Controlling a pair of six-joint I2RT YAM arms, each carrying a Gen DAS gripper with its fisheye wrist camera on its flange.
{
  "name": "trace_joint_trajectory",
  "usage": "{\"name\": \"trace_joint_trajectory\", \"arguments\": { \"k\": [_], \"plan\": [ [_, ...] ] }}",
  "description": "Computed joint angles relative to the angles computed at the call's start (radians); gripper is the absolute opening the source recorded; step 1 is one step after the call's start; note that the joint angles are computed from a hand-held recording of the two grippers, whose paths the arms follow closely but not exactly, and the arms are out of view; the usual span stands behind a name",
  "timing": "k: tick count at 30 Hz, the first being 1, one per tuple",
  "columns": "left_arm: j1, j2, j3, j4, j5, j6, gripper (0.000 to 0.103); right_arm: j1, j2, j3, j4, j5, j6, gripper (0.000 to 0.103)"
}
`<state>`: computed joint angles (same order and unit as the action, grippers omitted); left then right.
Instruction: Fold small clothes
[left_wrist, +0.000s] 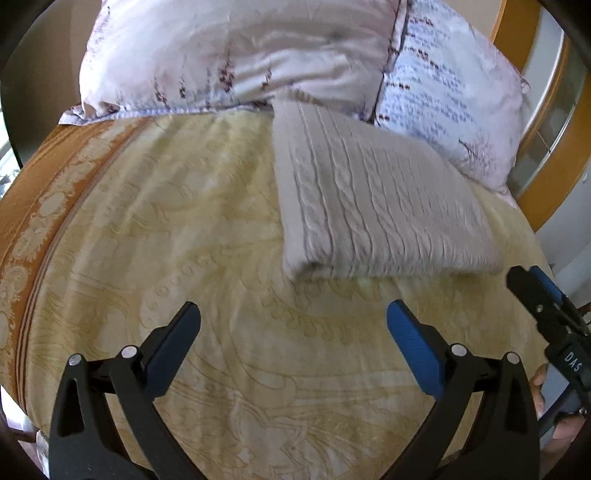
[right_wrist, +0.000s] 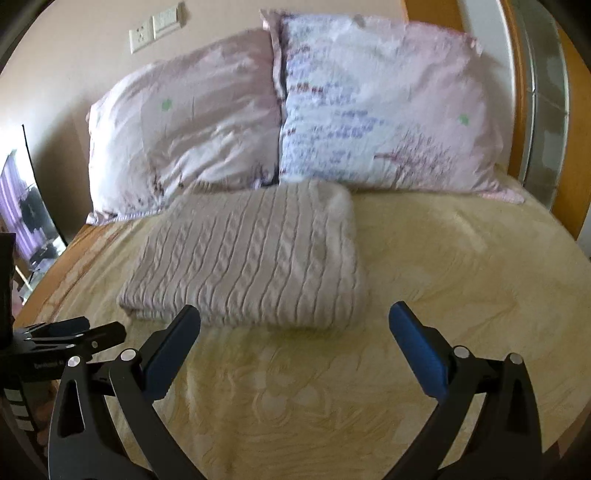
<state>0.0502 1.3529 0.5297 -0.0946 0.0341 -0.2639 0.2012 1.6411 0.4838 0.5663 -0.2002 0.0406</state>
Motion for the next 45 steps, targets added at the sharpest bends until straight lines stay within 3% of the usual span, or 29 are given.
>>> {"name": "trace_joint_trajectory", "arguments": {
  "k": [5,11,28,45],
  "plan": [
    [-0.019,0.016,0.003,0.003,0.008,0.020,0.101,0.049,0.039,0.016,-0.019,0.083,-0.007,0.102],
    [-0.104,0.100,0.065,-0.043,-0.186,0.047,0.101,0.076,0.088,0.051,-0.057,0.137,-0.012,0.102],
    [-0.090,0.181,0.128,-0.075,-0.193,0.040,0.101,0.103,0.162,0.159,-0.229,0.220,0.002,0.102],
    [-0.086,0.175,0.111,-0.048,-0.187,0.050,0.101,0.102,0.160,0.160,-0.231,0.223,0.010,0.102]
  ]
}}
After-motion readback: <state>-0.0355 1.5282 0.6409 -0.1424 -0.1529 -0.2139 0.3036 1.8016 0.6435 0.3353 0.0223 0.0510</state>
